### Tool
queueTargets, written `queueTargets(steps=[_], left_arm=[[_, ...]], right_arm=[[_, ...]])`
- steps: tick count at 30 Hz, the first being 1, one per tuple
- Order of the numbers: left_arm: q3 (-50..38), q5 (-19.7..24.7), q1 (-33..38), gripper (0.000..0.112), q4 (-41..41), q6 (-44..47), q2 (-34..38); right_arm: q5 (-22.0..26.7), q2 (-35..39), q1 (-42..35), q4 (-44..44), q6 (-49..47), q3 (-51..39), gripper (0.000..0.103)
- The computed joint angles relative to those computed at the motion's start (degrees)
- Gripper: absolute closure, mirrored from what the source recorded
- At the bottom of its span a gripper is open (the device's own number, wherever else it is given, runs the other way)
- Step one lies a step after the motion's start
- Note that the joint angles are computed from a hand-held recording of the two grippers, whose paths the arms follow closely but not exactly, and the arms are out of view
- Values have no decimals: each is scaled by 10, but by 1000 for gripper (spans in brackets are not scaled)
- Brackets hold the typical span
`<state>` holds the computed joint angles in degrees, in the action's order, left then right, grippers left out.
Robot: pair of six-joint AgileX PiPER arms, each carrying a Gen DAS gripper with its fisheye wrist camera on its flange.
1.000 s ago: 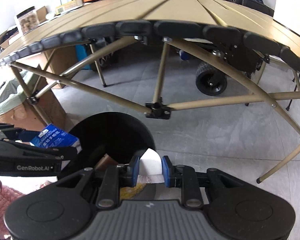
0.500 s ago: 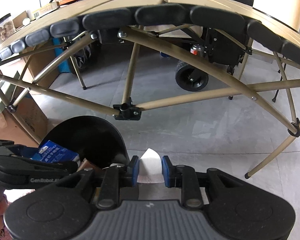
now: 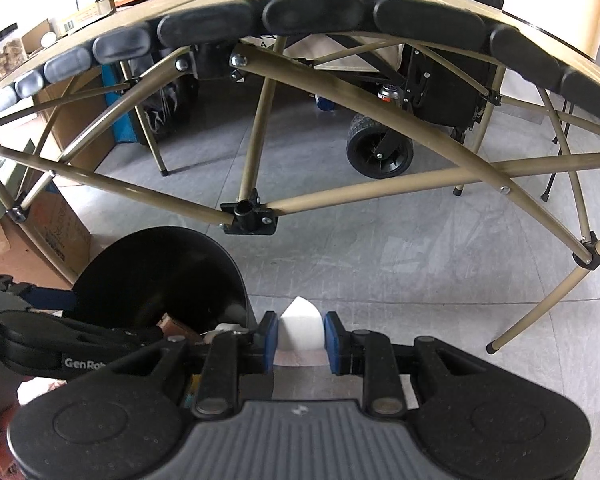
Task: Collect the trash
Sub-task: 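Open the right tool to drop the foam wedge into the bin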
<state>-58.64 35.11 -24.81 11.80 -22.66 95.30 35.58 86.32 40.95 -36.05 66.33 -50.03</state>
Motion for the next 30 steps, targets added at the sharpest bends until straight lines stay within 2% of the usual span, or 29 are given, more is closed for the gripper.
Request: queueTargets(steps=[5,11,18,22,27,28,29,30], left_arm=[[18,2,9,9,43,-31,-29],[36,43,36,9,128,-107,-80],[45,40,106,9,114,-92,-144],[37,41,131,9,81,-58,-165],[34,39,151,9,36,-11,-174],[36,39,149,9,36,-13,-177],[37,39,148,9,37,-14,-178],[37,40,147,9,36,-14,-180]], right_arm=[[-5,10,5,11,-14,-14,79],[-27,50,18,55,-63,-56,78],[-30,117,37,110,-118,-127,77],[-29,150,42,145,-149,-160,73],[-20,176,50,156,-155,-187,59],[-20,177,51,153,-153,-189,50],[-19,176,51,153,-154,-188,34],[-20,176,51,153,-155,-187,25]])
